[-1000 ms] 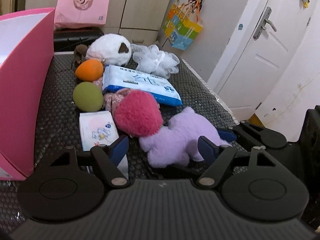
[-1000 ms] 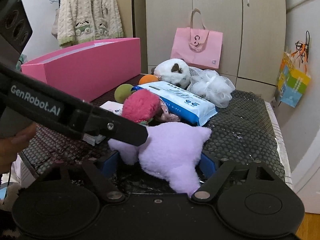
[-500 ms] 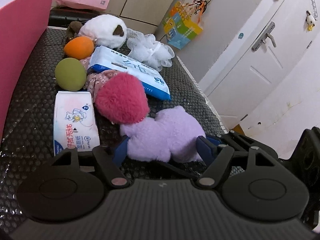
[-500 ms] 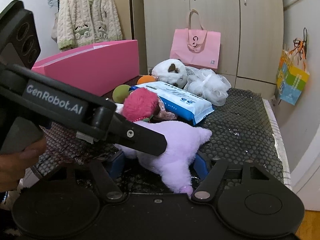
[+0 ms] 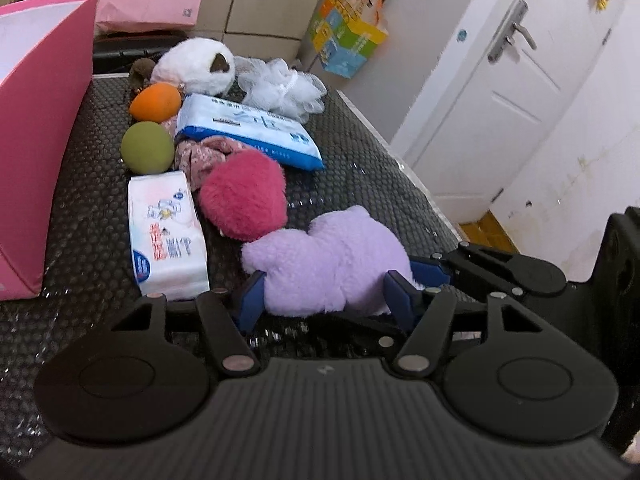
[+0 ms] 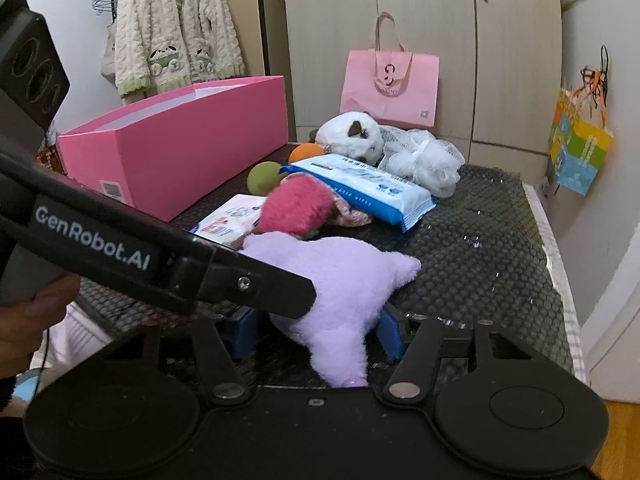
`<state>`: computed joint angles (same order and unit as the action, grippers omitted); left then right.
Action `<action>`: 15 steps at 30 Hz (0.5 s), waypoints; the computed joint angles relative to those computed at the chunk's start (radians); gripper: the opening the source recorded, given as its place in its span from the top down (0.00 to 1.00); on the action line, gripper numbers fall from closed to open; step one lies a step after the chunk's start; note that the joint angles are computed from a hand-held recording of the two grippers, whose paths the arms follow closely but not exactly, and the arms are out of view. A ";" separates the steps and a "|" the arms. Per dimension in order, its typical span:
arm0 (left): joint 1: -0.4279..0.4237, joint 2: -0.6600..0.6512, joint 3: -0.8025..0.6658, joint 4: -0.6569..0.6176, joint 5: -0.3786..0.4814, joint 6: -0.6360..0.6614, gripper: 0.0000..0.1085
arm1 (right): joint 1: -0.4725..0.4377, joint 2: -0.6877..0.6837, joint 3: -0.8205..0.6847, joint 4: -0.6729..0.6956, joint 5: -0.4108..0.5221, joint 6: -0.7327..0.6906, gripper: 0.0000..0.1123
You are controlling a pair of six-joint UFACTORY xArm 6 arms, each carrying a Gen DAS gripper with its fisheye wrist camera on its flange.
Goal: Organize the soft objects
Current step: 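Lift the lavender plush with the right tool and carry it over the pink box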
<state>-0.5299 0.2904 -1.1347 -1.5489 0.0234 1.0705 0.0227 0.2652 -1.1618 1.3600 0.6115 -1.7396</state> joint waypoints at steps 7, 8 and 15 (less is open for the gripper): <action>0.022 -0.100 0.128 0.261 0.064 -0.252 0.42 | -0.005 -0.058 0.033 -0.181 0.056 0.251 0.42; 0.024 -0.113 0.142 0.271 0.066 -0.265 0.42 | -0.005 -0.063 0.036 -0.195 0.063 0.271 0.42; 0.066 -0.214 0.242 0.367 0.131 -0.380 0.42 | 0.021 -0.122 0.070 -0.303 0.102 0.376 0.42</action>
<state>-0.4643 0.0764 -0.8925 -1.1816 0.1548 0.6905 0.0435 0.1437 -1.0920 1.0574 0.7135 -1.3634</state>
